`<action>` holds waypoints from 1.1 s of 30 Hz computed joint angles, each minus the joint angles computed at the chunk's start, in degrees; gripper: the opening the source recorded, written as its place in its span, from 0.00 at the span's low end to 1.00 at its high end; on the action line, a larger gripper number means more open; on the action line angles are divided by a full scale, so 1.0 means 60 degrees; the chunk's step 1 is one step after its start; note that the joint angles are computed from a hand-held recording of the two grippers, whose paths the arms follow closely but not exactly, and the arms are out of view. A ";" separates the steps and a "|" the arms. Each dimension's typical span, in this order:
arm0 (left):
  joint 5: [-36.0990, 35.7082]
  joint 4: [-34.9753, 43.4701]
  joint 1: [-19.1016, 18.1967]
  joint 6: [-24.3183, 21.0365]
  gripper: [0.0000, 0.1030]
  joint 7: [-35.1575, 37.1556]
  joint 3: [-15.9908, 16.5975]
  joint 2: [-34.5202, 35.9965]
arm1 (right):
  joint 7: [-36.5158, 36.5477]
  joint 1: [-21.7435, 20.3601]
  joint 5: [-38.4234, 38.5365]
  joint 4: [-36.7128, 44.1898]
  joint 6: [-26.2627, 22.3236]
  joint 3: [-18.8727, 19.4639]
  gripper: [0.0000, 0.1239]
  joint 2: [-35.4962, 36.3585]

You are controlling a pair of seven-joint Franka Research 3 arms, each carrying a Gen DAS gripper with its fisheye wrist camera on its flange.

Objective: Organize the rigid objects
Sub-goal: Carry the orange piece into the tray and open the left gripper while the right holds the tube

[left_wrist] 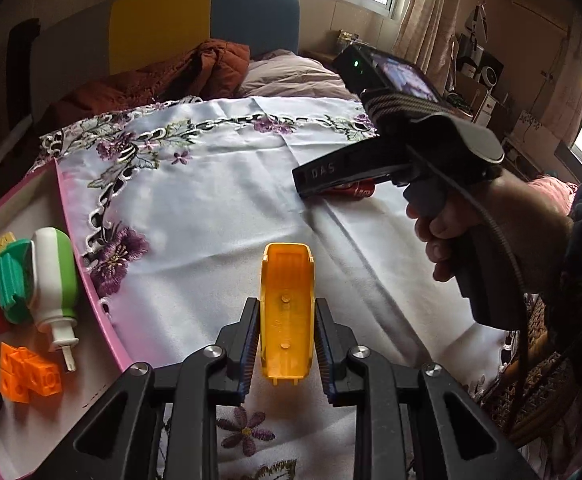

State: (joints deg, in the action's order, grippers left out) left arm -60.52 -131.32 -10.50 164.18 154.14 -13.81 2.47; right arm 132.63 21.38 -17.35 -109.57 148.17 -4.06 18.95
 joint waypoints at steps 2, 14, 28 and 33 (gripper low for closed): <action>-0.0157 -0.0040 0.0016 -0.0055 0.25 0.0083 0.0026 -0.0138 | 0.0004 0.0010 -0.0024 -0.0003 0.0000 -0.0009 0.60 0.0000; -0.1027 -0.0242 -0.0152 -0.0337 0.25 0.0544 0.0551 -0.0822 | 0.0092 0.0075 -0.0271 -0.0019 0.0001 -0.0063 0.60 0.0005; -0.1473 -0.0330 0.0453 -0.0892 0.25 0.0093 0.1451 -0.1390 | 0.0178 0.0090 -0.0489 -0.0040 -0.0022 -0.0062 0.60 -0.0022; -0.1103 0.0178 0.1208 -0.0497 0.25 -0.1054 0.1777 -0.0841 | 0.0147 0.0077 -0.0497 -0.0033 -0.0048 -0.0050 0.60 -0.0022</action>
State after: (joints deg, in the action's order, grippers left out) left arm -67.13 -130.25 -3.26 161.19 147.81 -3.15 -2.58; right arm 133.51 21.84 -20.33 -109.77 147.88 -4.36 18.82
